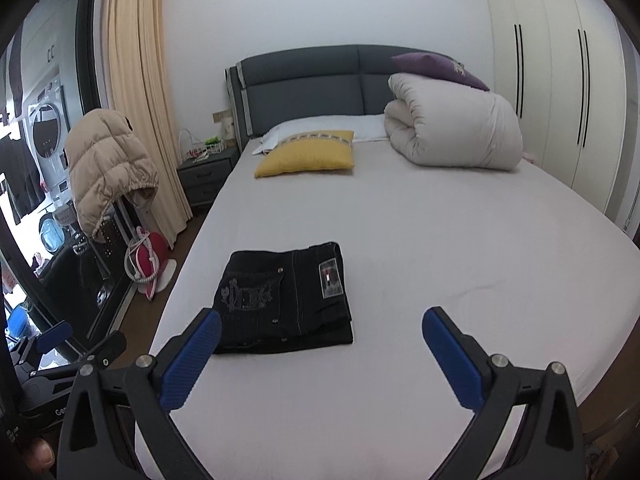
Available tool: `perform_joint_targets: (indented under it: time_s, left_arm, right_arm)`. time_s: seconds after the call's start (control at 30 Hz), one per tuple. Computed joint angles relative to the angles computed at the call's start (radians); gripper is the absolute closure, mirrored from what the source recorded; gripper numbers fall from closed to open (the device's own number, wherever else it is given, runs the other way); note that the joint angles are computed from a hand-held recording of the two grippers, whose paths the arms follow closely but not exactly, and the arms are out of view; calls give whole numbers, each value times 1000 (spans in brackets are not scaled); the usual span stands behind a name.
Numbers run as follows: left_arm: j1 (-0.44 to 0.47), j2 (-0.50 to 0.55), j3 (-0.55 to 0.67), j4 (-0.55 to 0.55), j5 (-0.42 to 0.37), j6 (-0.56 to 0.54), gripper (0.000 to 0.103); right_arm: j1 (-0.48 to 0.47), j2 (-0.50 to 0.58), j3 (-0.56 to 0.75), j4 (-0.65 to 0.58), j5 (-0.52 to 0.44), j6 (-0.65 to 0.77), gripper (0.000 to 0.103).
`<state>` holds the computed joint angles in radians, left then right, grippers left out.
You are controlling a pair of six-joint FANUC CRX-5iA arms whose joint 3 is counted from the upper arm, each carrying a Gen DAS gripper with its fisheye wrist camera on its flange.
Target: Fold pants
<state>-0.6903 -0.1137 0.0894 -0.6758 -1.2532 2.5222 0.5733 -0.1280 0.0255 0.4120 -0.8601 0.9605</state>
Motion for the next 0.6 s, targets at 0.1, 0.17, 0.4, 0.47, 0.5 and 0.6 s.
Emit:
perform_joint_targets:
  time_s: [0.1, 0.17, 0.4, 0.47, 0.5, 0.6]
  left_arm:
    - [11, 3, -8, 7, 9, -4, 0]
    - [15, 3, -10, 10, 11, -6, 0]
    - [23, 0, -20, 13, 14, -2, 0]
    - [25, -1, -21, 15, 13, -1, 0]
    - [28, 0, -22, 17, 15, -1, 0]
    - [30, 0, -25, 18, 14, 1, 0]
  right_arm:
    - [1, 6, 5, -8, -7, 12, 0]
    - [3, 6, 3, -7, -8, 16, 0]
    - [1, 16, 18, -26, -18, 37, 0]
    - [1, 17, 20, -30, -21, 41, 0]
    - [1, 18, 21, -31, -22, 42, 0]
    - [1, 22, 27, -39, -25, 51, 0]
